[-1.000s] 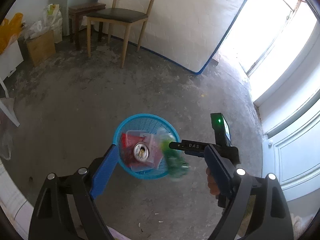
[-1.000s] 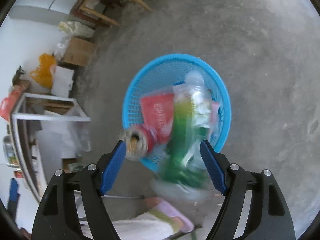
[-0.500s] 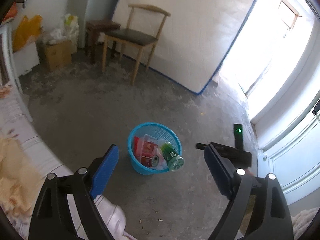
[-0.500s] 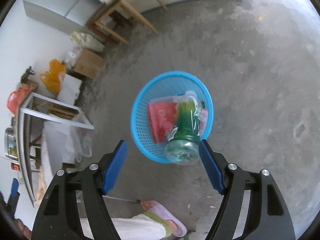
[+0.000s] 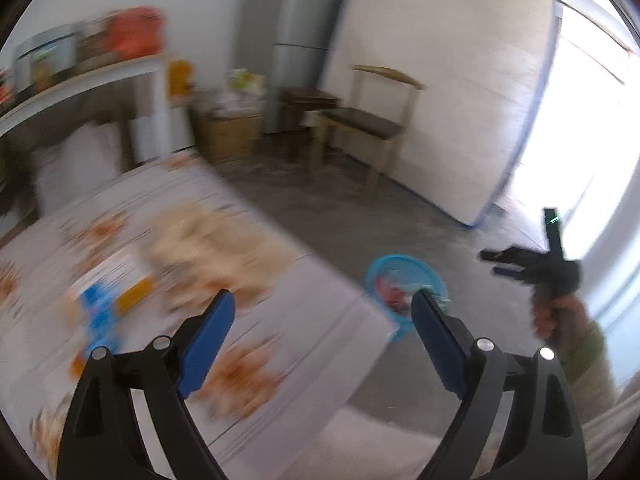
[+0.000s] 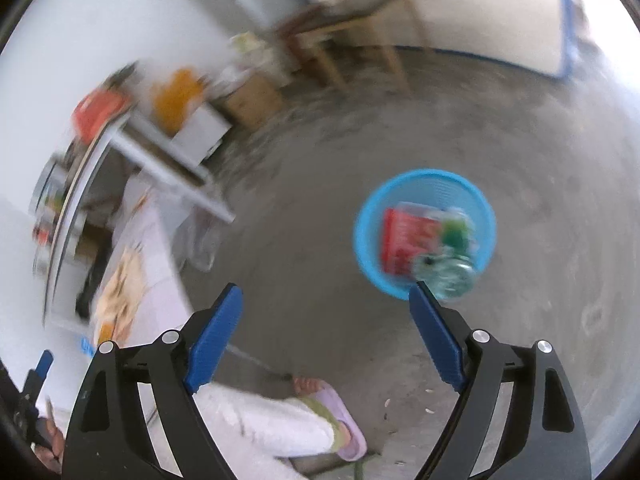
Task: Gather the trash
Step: 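Turn both tools back toward the table, then grasp the blue plastic bag with the left tool while the right reaches toward the orange peel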
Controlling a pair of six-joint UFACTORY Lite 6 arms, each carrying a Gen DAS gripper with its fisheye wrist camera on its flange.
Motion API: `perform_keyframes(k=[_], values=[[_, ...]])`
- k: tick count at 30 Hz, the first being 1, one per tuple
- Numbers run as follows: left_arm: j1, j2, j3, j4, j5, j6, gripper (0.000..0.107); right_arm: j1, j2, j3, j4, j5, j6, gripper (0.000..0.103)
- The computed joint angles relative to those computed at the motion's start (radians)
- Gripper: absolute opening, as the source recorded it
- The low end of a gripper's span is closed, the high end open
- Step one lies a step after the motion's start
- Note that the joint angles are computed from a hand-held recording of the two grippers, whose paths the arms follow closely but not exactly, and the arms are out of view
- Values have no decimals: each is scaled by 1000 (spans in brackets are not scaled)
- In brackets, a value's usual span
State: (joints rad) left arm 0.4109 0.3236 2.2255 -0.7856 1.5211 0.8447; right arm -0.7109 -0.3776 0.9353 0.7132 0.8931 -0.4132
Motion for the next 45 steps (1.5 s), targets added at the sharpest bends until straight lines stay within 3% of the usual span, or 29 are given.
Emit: perform_keyframes(k=[4,9,12,18,25,35,36,39,45], values=[[203,-27,-100,-15,-4,48,87,353,89,173,-103,-72,175,83],[330,-29,-188,-17,-72,69,87,703,308,402,-152,-139,274,83],[378,47,-123,-30,-81,69,87,863,449,548,-176,-145,322,83],[323,172,0,25,-235,59,87,1058,679,800,-204,-136,412,83],[186,230,-13,114,-408,90,72,1111,847,1030,-265,-39,492,83],[48,302,3,277,-549,40,32,1091,922,1115,-263,-3,498,83],[45,305,3,282,-551,40,25,1090,927,1119,-260,-1,497,83],[56,334,36,260,-532,42,19,1089,929,1122,-260,1,497,83],[124,368,128,156,-414,31,13,1089,905,1090,-242,-13,477,83]])
